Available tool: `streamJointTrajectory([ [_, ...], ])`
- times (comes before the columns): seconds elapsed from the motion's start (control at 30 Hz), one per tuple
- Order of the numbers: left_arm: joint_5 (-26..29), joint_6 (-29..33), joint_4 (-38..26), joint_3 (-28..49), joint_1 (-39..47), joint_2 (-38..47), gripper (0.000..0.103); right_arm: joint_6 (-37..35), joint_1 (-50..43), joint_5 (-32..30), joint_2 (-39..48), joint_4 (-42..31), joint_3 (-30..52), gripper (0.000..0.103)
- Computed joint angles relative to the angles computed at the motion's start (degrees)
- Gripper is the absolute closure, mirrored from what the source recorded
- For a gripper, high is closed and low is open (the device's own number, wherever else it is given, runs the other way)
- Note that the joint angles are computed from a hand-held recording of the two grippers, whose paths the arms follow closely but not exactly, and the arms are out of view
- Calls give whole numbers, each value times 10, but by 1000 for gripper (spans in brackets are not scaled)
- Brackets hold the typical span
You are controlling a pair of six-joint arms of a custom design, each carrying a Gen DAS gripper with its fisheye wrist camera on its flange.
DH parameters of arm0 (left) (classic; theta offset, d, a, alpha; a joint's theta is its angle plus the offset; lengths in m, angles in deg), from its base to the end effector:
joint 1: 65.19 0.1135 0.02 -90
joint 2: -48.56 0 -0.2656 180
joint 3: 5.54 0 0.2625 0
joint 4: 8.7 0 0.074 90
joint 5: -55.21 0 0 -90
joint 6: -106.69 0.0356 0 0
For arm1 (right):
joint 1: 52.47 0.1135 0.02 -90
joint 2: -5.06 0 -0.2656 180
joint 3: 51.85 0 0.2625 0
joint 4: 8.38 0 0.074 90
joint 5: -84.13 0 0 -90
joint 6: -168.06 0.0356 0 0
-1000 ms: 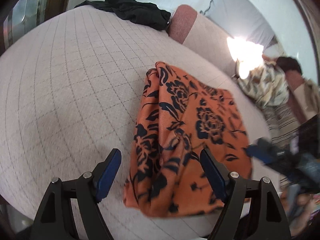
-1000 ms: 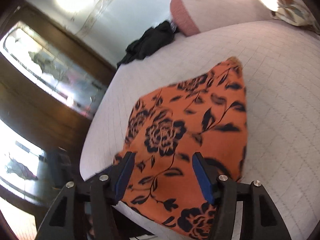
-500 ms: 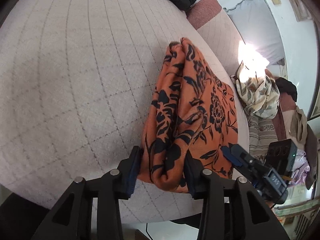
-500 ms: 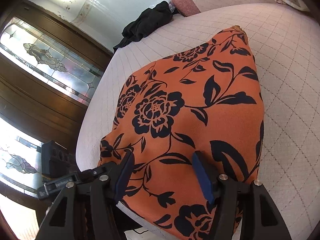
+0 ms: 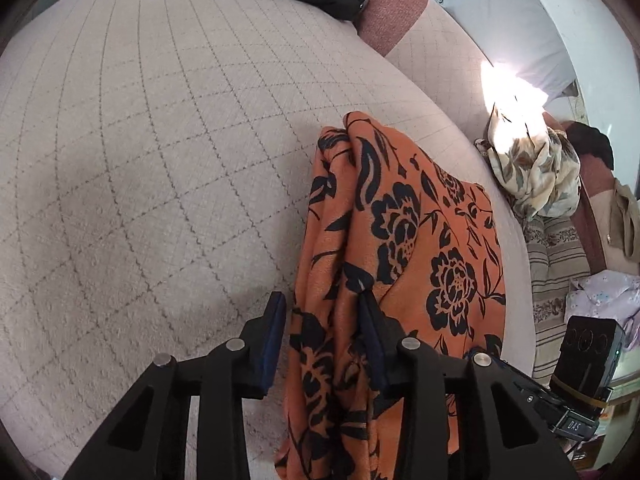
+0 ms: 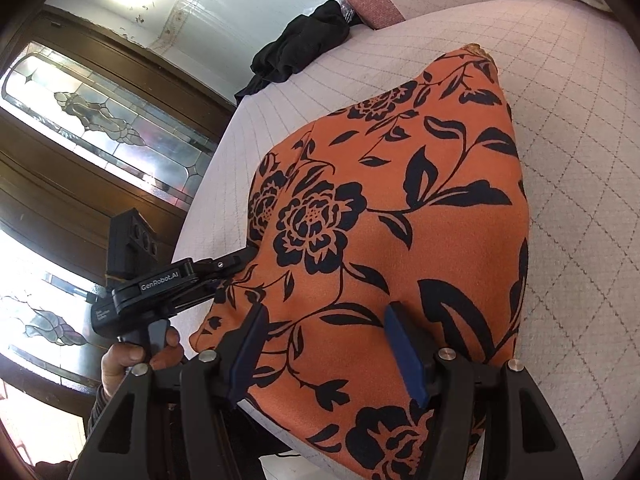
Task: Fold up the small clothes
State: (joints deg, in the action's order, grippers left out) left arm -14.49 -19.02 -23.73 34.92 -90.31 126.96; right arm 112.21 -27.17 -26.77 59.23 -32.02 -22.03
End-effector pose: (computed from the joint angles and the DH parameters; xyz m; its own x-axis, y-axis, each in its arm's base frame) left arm 0.2105 -0.1123 0.1266 -0.9297 -0.1687 -0.3273 0.0550 0.8153 -0.5764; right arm 0.1532 0.0865 0.1409 -0.9012 0.1541 -0.4051 -0.1319 0.7928 0.5951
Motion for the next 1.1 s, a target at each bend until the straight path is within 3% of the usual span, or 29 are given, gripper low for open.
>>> streamJointTrajectory([
  [0.17, 22, 11, -14, 22, 16, -28, 60, -2, -8, -10, -5, -4, -2, 39],
  [0.2, 26, 15, -10, 35, 19, -17, 55, -1, -8, -11, -5, -3, -2, 39],
  [0.3, 46, 24, 5, 88, 25, 59, 54, 1, -5, -8, -5, -3, -2, 39],
  [0.37, 19, 30, -6, 130, 19, 128, 69, 0, -6, -9, -6, -5, -2, 39],
  [0.47, 31, 11, 20, 127, 28, 148, 70, 0, -7, -13, -6, -10, 1, 39],
  [0.57, -32, 5, -7, 100, 15, 77, 66, -1, -7, -14, 0, -13, 5, 39],
  [0.63, -86, 1, -37, 84, 0, 21, 48, 1, -11, -17, 2, -13, 7, 37],
  [0.7, -127, -5, -57, 60, -16, -43, 43, 4, -9, -14, 0, -21, 11, 36],
  [0.8, -193, 1, -113, 46, -56, -118, 42, 15, 14, 14, -4, -49, 31, 34],
  [0.93, -262, -14, -150, 41, -107, -154, 42, 40, 59, 58, -23, -72, 45, 34],
  [1.1, -302, -37, -187, 22, -144, -199, 38, 65, 122, 123, -51, -109, 58, 34],
])
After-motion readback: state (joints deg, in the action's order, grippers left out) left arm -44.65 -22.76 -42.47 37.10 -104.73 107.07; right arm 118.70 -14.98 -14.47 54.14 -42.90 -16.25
